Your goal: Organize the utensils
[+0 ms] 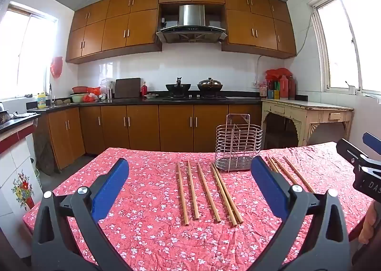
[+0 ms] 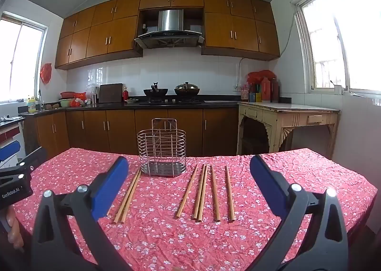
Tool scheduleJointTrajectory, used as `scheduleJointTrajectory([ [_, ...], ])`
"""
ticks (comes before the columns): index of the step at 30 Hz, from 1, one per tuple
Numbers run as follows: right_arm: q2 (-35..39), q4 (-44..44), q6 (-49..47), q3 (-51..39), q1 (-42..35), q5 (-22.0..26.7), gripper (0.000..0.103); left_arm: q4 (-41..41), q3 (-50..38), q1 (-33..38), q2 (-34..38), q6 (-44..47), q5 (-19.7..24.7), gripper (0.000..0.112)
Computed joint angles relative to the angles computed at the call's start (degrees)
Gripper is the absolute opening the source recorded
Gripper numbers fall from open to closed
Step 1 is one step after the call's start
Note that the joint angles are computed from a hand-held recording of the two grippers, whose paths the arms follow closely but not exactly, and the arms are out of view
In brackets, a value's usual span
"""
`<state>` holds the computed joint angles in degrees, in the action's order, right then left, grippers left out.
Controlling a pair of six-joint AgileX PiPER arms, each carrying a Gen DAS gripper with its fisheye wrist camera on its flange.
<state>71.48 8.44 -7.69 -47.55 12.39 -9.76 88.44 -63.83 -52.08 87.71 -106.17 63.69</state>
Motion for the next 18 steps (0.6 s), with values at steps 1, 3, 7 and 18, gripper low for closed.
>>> scheduleJointTrajectory([
  [1, 0.0, 0.39, -0.37, -0.03, 0.05, 0.03, 0.099, 0.0, 0.05, 0.01, -0.1, 0.03, -0.05, 0.101],
  [3, -0.04, 0.5, -0.24, 0.05, 0.07, -0.17, 0.099, -0.01, 0.24, 0.08, -0.42, 0.07, -0.25, 0.101],
  [7, -0.06, 1.97, -1.79, -0.11, 0.3, 0.05, 0.099, -0.02, 0.81, 0.32, -1.26, 0.14, -0.65, 0.101],
  [18, -0.09, 0.68, -0.21, -0.12, 0.07, 0.21, 0.099, -0.49, -0.69, -0.23, 0.56, 0.45, 0.32, 0.101],
])
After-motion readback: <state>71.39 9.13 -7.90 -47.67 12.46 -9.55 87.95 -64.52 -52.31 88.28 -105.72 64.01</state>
